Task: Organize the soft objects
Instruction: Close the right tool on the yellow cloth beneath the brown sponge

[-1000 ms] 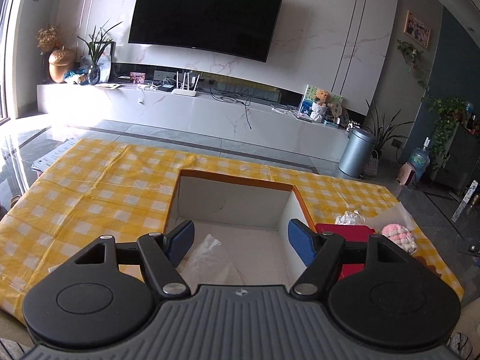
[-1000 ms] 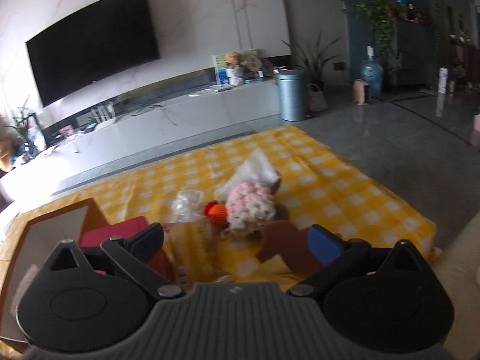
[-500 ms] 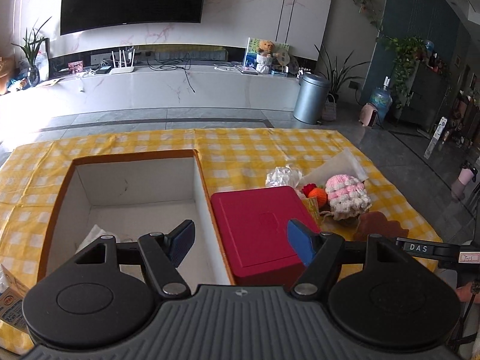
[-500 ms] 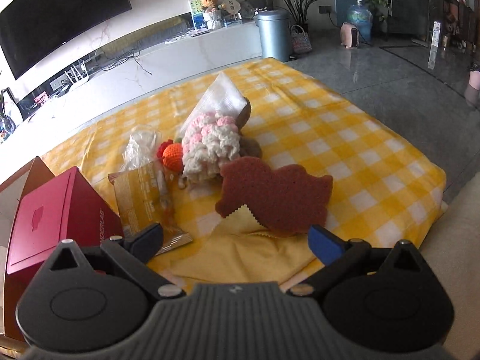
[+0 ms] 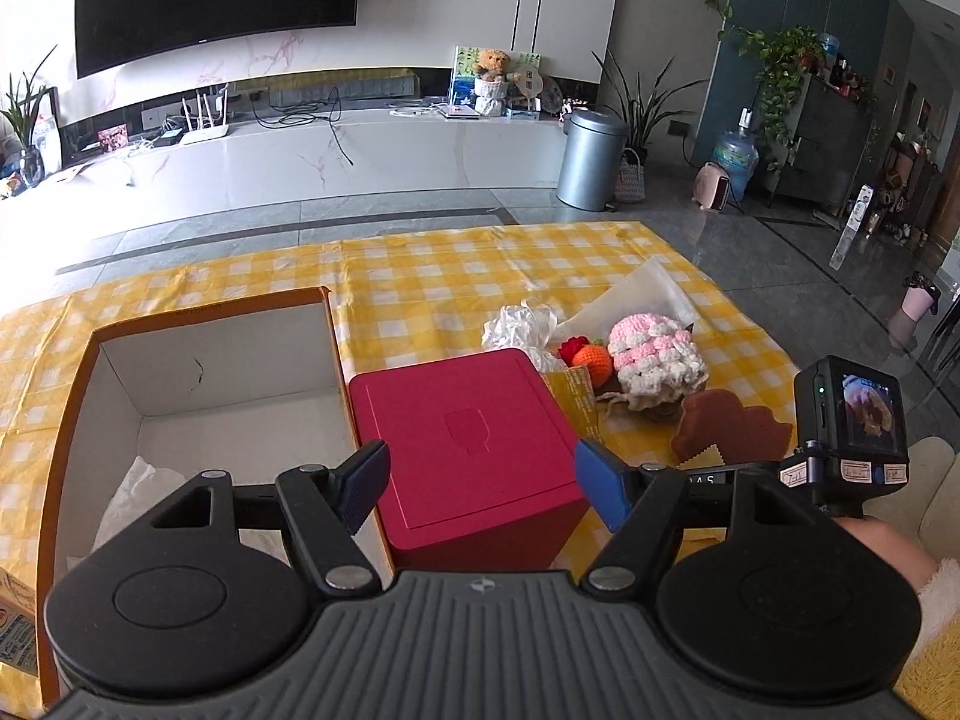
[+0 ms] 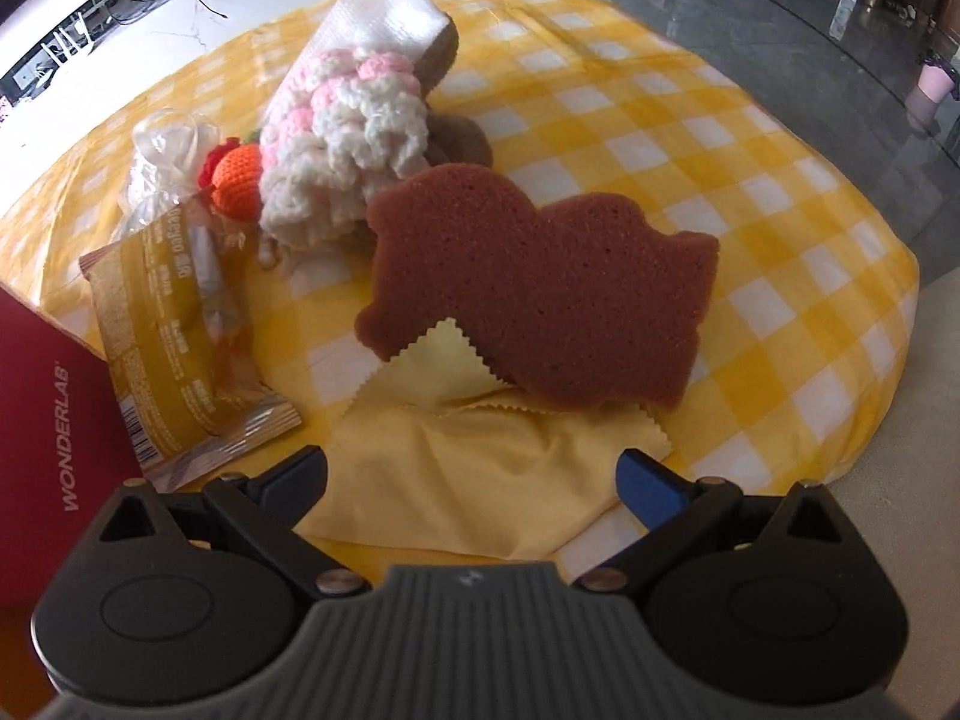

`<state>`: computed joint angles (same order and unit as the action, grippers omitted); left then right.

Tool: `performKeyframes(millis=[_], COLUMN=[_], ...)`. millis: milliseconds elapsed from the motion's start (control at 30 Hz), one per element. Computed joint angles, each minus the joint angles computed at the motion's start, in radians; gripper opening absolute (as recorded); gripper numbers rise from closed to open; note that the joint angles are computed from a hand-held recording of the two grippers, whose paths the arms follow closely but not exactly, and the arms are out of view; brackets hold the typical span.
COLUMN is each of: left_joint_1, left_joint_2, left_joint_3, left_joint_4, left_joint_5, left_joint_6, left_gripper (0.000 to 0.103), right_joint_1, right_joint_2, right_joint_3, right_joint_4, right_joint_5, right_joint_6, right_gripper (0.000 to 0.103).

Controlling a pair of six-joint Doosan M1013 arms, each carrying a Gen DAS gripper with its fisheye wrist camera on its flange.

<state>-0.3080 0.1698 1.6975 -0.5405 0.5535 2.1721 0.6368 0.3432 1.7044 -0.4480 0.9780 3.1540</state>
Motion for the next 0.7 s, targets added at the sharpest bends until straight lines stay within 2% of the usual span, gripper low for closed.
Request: performKeyframes(millis=[133,300,467,533,600,700], left_joint_1=[0.012,0.021,0.03,0.035,0.037,0.041], left_joint_2=[-0.001,-0.002,-0.008,-0.007,-0.008,-0.011], left_joint_3=[0.003,0.002,0.007,0.007,0.006,0.008], left_joint_4=[-0.036,-0.037,-0.057,-0.062,-0.051,-0.024], left_joint_5=[0.014,0.029,0.027,0.031,0.027,0.015], left_joint_6=[0.022,0.02,0.056,0.078,0.087,0.086], left_gripper=[0.083,0.083,0.083,0.083,0.083,0.083], right_joint_1=[-0.014,-0.001,-0.001,0.004,0.008,0.017], right_joint_2=[0.039,0.054,0.041,0.037,0.033,0.034], right_joint_3=[-0.036,-0.059,-0.044,-0.041,-0.037,-0.041], right_joint_4=[0.064,0.033,0.043,0.029,0.016,-0.004], right_joint_5=[0.06,0.088,0.042,0.026,0.011,0.013], right_joint_6=[-0.086,-0.118,-0.131,-0.136,-0.143,-0.149], right_gripper=[0.1,0.1,0.098,0.093,0.083,0.072])
